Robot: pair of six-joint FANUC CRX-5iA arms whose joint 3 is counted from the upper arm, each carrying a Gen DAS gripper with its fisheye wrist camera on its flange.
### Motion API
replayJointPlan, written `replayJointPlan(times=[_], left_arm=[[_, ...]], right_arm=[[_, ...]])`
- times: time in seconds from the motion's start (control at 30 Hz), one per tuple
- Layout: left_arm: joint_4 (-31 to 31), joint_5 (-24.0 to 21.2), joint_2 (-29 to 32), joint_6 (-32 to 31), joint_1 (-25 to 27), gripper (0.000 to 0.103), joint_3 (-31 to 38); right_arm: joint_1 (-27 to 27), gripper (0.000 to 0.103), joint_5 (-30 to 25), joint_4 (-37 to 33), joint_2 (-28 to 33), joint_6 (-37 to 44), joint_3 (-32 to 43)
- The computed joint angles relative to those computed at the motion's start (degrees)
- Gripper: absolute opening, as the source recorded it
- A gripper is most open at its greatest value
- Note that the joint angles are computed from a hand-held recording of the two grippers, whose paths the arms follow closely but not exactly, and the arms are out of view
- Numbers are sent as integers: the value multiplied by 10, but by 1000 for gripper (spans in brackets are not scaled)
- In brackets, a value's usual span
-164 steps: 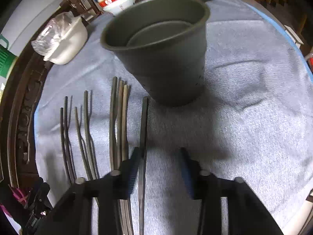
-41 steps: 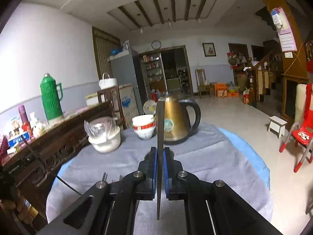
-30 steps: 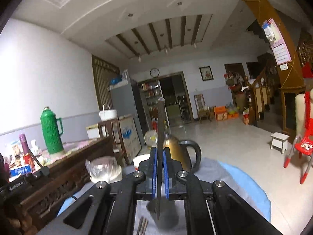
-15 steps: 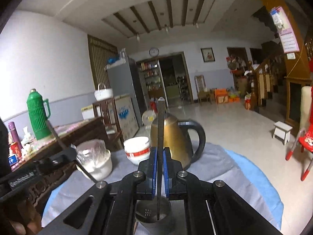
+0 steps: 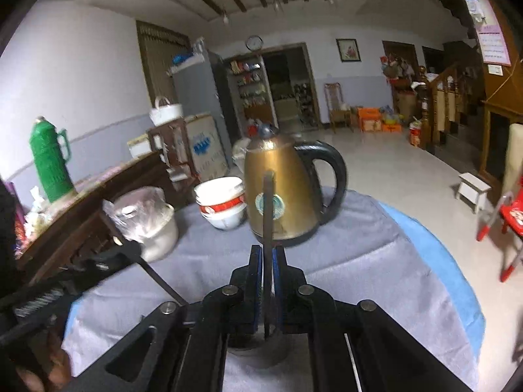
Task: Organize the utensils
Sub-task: 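Open both grippers to release the chopsticks into the holder, then grasp another dark chopstick with the left gripper while the right gripper grasps one too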
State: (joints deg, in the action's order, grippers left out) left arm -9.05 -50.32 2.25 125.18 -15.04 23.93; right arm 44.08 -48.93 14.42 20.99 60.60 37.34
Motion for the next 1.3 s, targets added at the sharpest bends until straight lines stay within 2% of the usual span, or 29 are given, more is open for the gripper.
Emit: replayJointPlan(times=[0.03,0.07,0.13,0.17,0.23,0.27,0.3,0.37,0.43,0.5,0.6,0.63,0.67,0.7,0.77,0.93,1.0,1.1,1.23,1.3], left_arm=[[-4,3,-11,4,0,42,-6],[-16,11,-26,11,-1,47,-16],[-68,3,-49,44,-15,64,-18],[-90,0,-61,59,-22,66,-22],[-133,-11,-96,82,-36,75,-42],[-164,-30,-113,101,-49,78,-49],[-183,-42,-123,114,-56,82,-55],[-232,-80,-154,146,-80,86,-81],[-252,-130,-172,160,-91,86,-103],[-227,-163,-188,159,-77,86,-137],[-176,-200,-210,168,-48,86,-193],[-159,-212,-215,175,-40,86,-211],[-137,-219,-220,178,-28,86,-227],[-122,-219,-222,177,-20,86,-237],[-95,-225,-226,177,-5,86,-257],[-78,-222,-224,167,-1,86,-263],[-73,-219,-222,161,-1,86,-262],[-65,-214,-221,153,-1,86,-265],[-60,-215,-217,141,-1,86,-260],[-57,-214,-216,137,2,86,-262]], right_arm=[[1,10,-4,10,0,-6,3],[5,10,2,35,-8,-23,-12],[10,12,12,72,-25,-51,-37],[12,19,12,86,-35,-66,-48],[15,43,13,98,-55,-80,-70],[17,76,23,100,-72,-90,-91],[18,91,44,106,-95,-103,-124],[24,91,47,94,-121,-96,-156],[29,91,0,32,-127,-43,-149],[25,89,-47,-59,-130,19,-139],[18,86,-103,-144,-128,52,-144],[16,82,-116,-159,-124,56,-142],[14,69,-138,-178,-116,57,-137],[9,57,-162,-199,-105,59,-125],[-3,45,-195,-237,-86,66,-100],[-11,45,-238,-280,-42,76,-41],[-18,40,-262,-304,-9,81,6],[-20,39,-291,-318,35,75,66],[-12,35,-338,-311,97,64,149],[-7,27,-360,-298,120,60,179]])
